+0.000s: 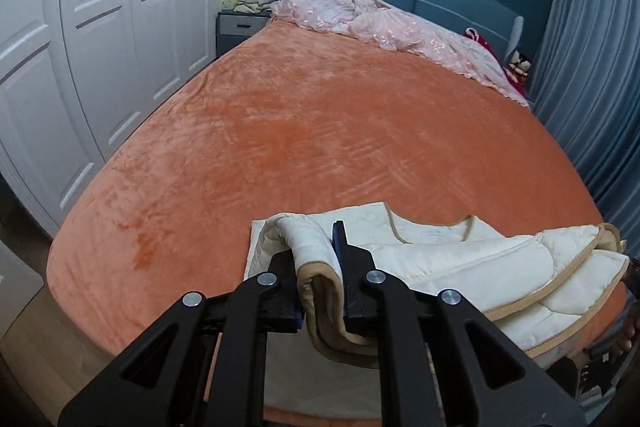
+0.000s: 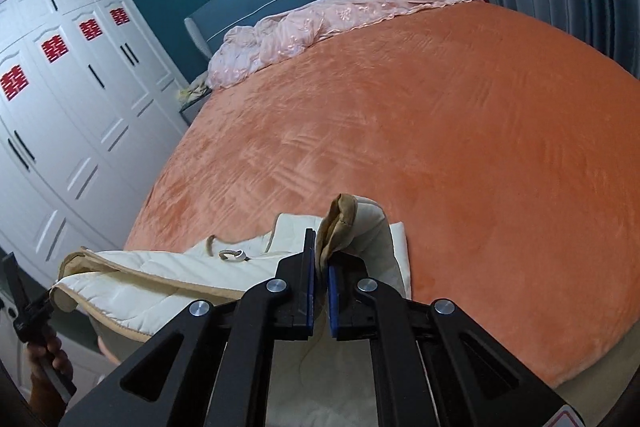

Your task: Fold large clothes

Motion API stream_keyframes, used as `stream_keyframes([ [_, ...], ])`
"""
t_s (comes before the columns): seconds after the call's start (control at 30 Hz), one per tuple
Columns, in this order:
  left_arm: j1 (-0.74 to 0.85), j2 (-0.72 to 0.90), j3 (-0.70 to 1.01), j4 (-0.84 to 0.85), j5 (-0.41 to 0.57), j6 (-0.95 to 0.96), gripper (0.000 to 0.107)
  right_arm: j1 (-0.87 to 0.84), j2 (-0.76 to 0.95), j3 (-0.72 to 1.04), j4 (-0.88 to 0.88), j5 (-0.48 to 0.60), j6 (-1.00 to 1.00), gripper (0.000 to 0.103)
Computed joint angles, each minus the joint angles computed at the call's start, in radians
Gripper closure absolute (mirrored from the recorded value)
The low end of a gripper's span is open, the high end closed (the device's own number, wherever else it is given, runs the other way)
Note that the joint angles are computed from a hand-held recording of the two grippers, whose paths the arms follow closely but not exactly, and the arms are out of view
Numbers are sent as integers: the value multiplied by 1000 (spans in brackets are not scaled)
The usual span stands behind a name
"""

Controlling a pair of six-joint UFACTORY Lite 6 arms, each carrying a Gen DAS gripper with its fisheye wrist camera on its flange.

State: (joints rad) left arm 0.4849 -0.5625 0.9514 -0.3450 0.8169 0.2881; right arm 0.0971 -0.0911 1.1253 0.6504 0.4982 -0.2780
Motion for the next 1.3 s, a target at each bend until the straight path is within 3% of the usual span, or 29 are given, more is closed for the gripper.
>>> stream_keyframes([
  [0.1, -19, 155, 7, -14, -109, -50, 93, 0, 102, 22, 132, -68, -68, 92],
  [0.27, 73, 253, 62, -183, -56, 36, 84, -61, 59, -56, 480, -74, -331, 82],
  [0.4, 125, 222, 65, -289, 2, 99, 77, -63, -42, -135, 558, -147, -414, 52],
  [0.43, 148, 198, 58, -325, 12, 116, 71, -61, -57, -142, 537, -158, -400, 51],
  [0.5, 156, 116, 42, -304, -54, 80, 44, -66, -69, -138, 458, -153, -353, 50],
  [0.53, 143, 62, 28, -272, -121, 57, 22, -71, -75, -137, 420, -149, -336, 49],
  [0.57, 146, 24, 25, -279, -157, 75, 11, -68, -75, -135, 380, -151, -311, 48],
  [0.7, 88, 119, 131, -165, -134, 34, 11, -54, -60, -144, 289, -161, -262, 46],
  [0.87, 75, 351, 160, -204, -81, 119, 11, -24, 59, -106, 145, -173, -134, 40],
  [1.0, 47, 491, 102, -187, -154, 116, 12, -12, 197, -33, 50, -170, -50, 40],
  [1.17, 11, 609, 71, -217, -204, 158, 32, -8, 362, 72, 82, -149, -58, 40],
  [1.2, 2, 628, 75, -215, -213, 155, 37, -3, 396, 100, 77, -143, -50, 44],
  [1.27, -27, 660, 92, -162, -241, 93, 61, 16, 460, 162, 23, -126, 12, 71],
  [1.3, -33, 668, 99, -156, -248, 85, 68, 28, 485, 193, -35, -124, 71, 94],
])
